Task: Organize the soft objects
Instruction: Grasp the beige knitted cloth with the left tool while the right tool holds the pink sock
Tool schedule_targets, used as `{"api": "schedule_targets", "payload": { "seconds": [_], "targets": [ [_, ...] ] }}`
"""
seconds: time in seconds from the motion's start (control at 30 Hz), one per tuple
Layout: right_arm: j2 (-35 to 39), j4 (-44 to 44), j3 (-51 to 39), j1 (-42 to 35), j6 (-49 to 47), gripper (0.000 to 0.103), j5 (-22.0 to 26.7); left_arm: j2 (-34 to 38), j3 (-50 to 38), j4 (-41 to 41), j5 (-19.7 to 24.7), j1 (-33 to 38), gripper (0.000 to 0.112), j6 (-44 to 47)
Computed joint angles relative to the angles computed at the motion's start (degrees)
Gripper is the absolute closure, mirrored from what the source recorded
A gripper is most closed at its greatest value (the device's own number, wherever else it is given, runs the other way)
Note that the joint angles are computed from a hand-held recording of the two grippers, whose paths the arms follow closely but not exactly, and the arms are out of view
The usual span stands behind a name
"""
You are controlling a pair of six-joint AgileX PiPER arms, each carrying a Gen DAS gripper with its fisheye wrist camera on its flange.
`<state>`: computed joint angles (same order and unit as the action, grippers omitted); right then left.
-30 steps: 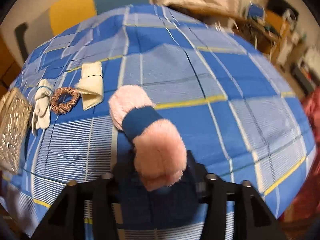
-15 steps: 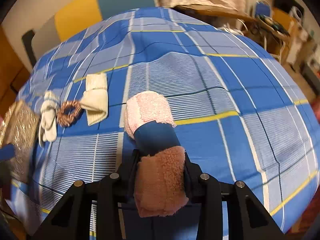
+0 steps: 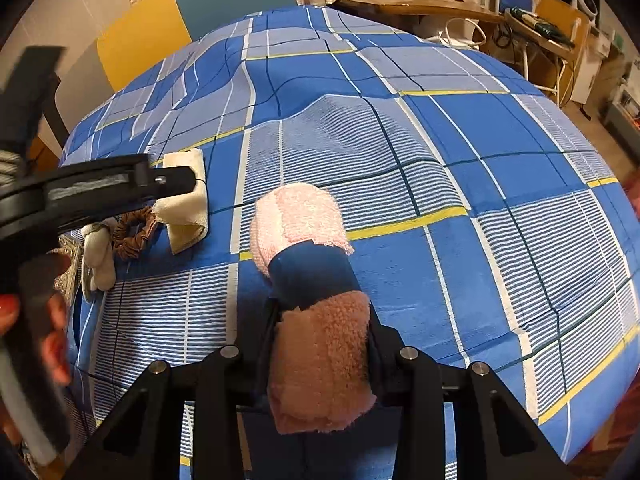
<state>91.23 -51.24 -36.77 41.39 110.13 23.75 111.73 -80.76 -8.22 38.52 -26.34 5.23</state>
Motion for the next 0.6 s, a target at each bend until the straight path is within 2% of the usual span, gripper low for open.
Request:
{"api": "schedule_targets", "payload": {
  "seconds": [0.07,0.2,0.27,0.3,0.4,0.47,0.6],
  "targets": [
    [-0.5,0.3,0.5,-0.6,-0.1,0.064,-1.0,1.8,-1.6,4.0,0.5,-1.3,0.045,-1.7],
    [-0.4,0.8,0.7,-1.2,-0.4,0.064,-2.0,3.8,-2.5,6.5,0.1,-1.7,0.046,-3.8],
    [-0.4,0.8,1.0,-1.7,-0.3,0.064,-3.0,3.6,-1.2,7.9,-1.1,-1.8,0.055,-4.4],
    [-0.3,0.9,0.9,-1.8,-0.4,0.064,-3.1,3.3,-0.5,7.5,-1.8,-1.7,0.056,-3.7],
    [0.0,1.3,0.6,-1.7,-1.2,0.064,-2.9,0.7,2.6,4.3,-4.5,-0.6,0.065,0.3],
    [0.5,1.6,0.3,-1.6,-1.7,0.063,-2.7,-1.9,4.8,1.7,-5.6,0.4,0.066,2.1],
    [1.6,1.9,-0.6,-1.3,-3.1,0.061,-1.8,-7.2,8.9,-8.8,-6.7,3.3,0.067,10.3]
  ]
}}
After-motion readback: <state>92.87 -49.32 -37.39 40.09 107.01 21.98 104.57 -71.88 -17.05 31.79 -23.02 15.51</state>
